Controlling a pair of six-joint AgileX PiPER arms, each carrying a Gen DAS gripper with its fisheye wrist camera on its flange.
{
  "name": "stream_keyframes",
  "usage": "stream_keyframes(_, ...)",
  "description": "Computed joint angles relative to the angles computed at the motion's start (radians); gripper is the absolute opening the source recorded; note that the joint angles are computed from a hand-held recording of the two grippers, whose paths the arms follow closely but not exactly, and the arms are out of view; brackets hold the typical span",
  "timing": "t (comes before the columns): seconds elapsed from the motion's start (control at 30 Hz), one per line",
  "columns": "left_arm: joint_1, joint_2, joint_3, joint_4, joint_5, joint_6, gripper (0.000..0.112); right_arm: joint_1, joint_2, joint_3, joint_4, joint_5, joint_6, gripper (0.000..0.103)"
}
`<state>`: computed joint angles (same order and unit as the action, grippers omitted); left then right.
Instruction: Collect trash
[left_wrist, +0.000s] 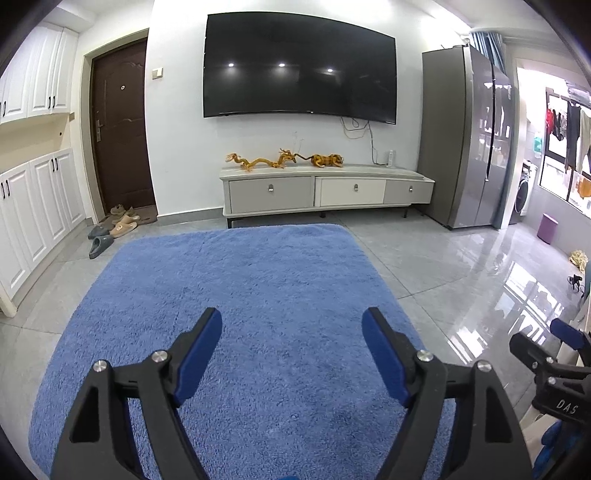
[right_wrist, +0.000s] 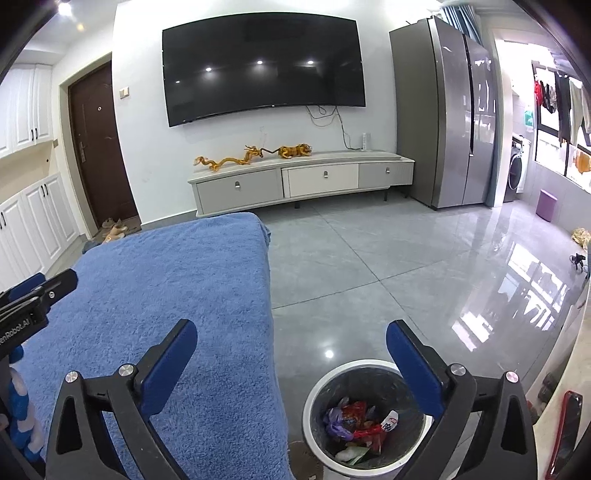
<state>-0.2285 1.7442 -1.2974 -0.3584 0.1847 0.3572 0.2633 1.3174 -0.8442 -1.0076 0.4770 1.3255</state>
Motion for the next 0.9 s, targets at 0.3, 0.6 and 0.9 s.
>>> stream_keyframes(0.3, -0.03, 0.005, 0.004, 0.291, -0.011, -0.289, 0.078, -0.042, 0.036, 0.031, -0.031, -0.025, 0.046, 0.103)
stream_keyframes(0.6, -0.041, 0.0, 0.021, 0.438, -0.033, -0.451, 0.079, -0.068, 0.033, 0.041, -0.037, -0.025, 0.062, 0.103)
stream_keyframes(0.9, -0.035, -0.002, 0.039, 0.309, -0.043, -0.314, 0.079, -0.051, 0.034, 0.045, -0.075, 0.014, 0.108, 0.103)
